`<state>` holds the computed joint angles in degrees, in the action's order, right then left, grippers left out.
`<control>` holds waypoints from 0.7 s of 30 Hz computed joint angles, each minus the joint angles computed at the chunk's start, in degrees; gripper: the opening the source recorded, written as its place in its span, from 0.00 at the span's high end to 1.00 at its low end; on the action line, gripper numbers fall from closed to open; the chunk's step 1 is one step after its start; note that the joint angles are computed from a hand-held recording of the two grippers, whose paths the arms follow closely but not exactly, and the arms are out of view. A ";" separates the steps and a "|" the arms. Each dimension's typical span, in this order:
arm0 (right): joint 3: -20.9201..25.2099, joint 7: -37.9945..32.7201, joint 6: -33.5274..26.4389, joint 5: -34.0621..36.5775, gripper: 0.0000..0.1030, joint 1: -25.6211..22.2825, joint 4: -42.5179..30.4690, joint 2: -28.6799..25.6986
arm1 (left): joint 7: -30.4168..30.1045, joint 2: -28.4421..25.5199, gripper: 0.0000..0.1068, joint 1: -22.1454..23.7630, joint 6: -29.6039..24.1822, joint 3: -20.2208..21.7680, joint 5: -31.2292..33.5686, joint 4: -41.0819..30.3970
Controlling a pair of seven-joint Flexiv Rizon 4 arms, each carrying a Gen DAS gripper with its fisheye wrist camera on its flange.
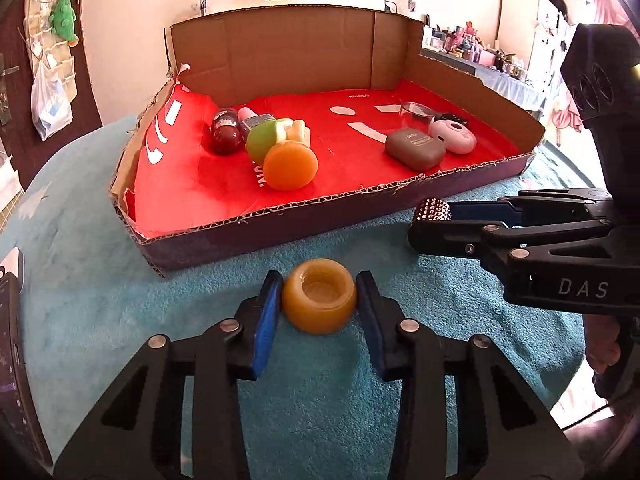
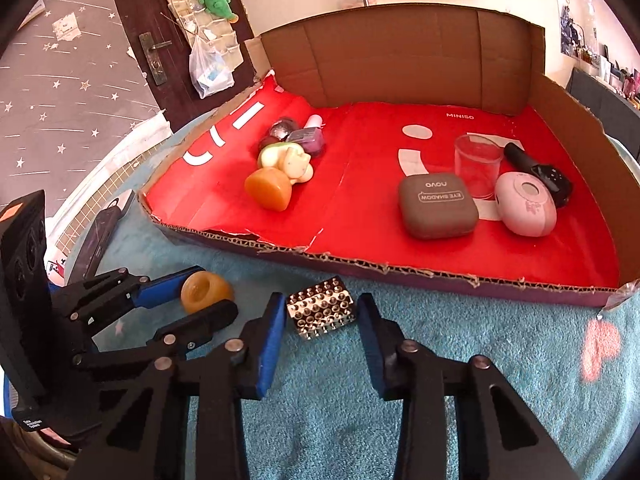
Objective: Organize rigid objects
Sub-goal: 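Grasp orange ring sponge with left gripper while right gripper grasps gold studded cylinder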
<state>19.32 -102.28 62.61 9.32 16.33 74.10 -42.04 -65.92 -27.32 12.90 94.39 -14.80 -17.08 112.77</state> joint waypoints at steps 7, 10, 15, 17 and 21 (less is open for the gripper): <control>1.17 -1.15 0.85 1.76 0.62 -1.33 1.27 1.52 | 1.24 1.96 0.66 4.51 0.99 -5.53 -0.46 2.57; 2.05 -1.85 1.26 3.26 0.62 -2.33 1.86 2.53 | 1.49 2.96 0.66 6.85 2.20 -8.39 -0.27 3.68; 3.23 -3.17 2.28 6.15 0.62 -3.62 2.76 4.35 | 0.77 4.17 0.66 12.66 3.73 -14.87 0.89 5.18; 3.44 -3.70 3.07 6.99 0.62 -3.89 3.31 5.16 | 0.10 4.56 0.66 13.47 4.03 -15.60 1.71 5.32; 3.85 -4.57 4.39 8.36 0.62 -4.32 3.85 6.27 | -1.18 5.05 0.66 16.33 4.70 -18.53 3.35 5.77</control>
<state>23.16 -106.85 67.00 17.67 12.02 77.95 -35.76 -67.10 -22.28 29.23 99.09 -33.33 -13.73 118.55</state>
